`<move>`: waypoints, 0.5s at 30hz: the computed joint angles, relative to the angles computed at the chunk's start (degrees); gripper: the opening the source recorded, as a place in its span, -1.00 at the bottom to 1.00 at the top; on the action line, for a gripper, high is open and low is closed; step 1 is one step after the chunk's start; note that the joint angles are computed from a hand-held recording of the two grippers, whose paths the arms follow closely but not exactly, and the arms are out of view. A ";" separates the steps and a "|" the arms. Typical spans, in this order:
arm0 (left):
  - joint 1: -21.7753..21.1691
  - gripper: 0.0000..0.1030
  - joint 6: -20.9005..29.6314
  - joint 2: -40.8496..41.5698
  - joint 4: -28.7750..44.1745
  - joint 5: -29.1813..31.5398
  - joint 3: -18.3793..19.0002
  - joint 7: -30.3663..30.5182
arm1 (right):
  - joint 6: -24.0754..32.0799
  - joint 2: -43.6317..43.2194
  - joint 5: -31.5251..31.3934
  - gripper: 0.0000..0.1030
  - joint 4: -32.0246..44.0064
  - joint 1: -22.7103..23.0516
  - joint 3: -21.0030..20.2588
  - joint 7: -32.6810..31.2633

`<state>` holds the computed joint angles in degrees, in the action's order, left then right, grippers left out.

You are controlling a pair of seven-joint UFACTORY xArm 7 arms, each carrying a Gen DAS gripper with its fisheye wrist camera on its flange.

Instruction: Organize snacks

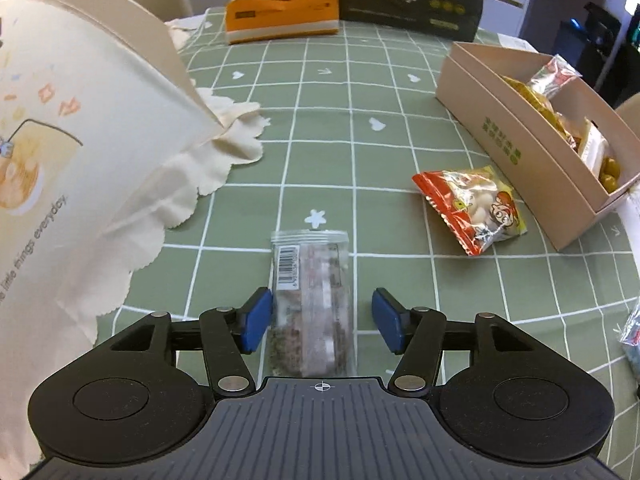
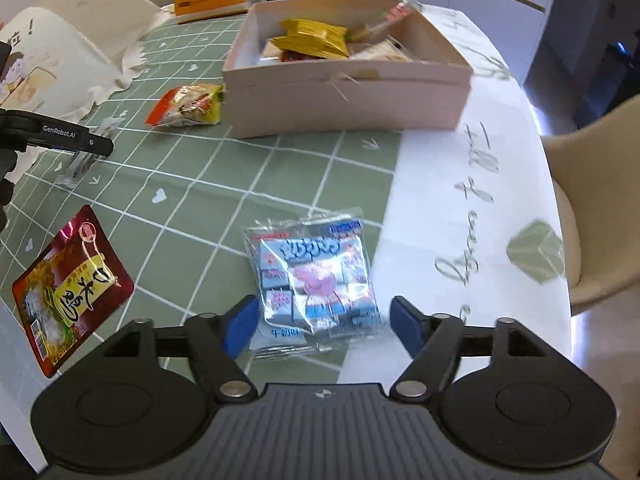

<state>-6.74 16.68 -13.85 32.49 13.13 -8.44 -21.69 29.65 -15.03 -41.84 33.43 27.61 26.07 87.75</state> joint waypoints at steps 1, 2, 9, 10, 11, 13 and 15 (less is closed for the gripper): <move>-0.13 0.16 0.23 0.01 0.07 -0.59 0.11 -0.34 | -0.35 0.15 -0.54 0.52 -0.24 -0.16 0.26 0.84; -0.12 0.15 0.52 -0.16 0.03 -0.86 0.05 -0.89 | -0.96 0.07 -1.52 0.61 -0.74 -0.36 0.52 1.77; -3.57 -0.22 4.77 -2.70 -0.27 -5.62 1.50 1.89 | -1.55 2.84 -8.48 0.93 0.29 -0.29 0.72 3.59; -4.74 -0.22 4.95 -3.69 -0.86 -7.74 2.07 3.16 | -1.95 2.93 -8.96 0.93 0.27 -0.22 0.13 3.63; -5.13 -0.22 5.06 -4.83 -1.52 -8.37 1.72 3.39 | -2.41 3.06 -9.27 0.93 0.32 -0.27 -0.48 3.67; -5.61 -0.22 5.55 -7.73 -2.83 -8.35 0.20 2.87 | -3.60 3.13 -9.29 0.93 0.25 -0.57 -1.74 3.51; -7.15 -0.22 6.02 -10.72 -3.81 -9.61 -0.30 3.01 | -4.49 3.19 -9.43 0.93 0.23 -1.23 -2.59 3.58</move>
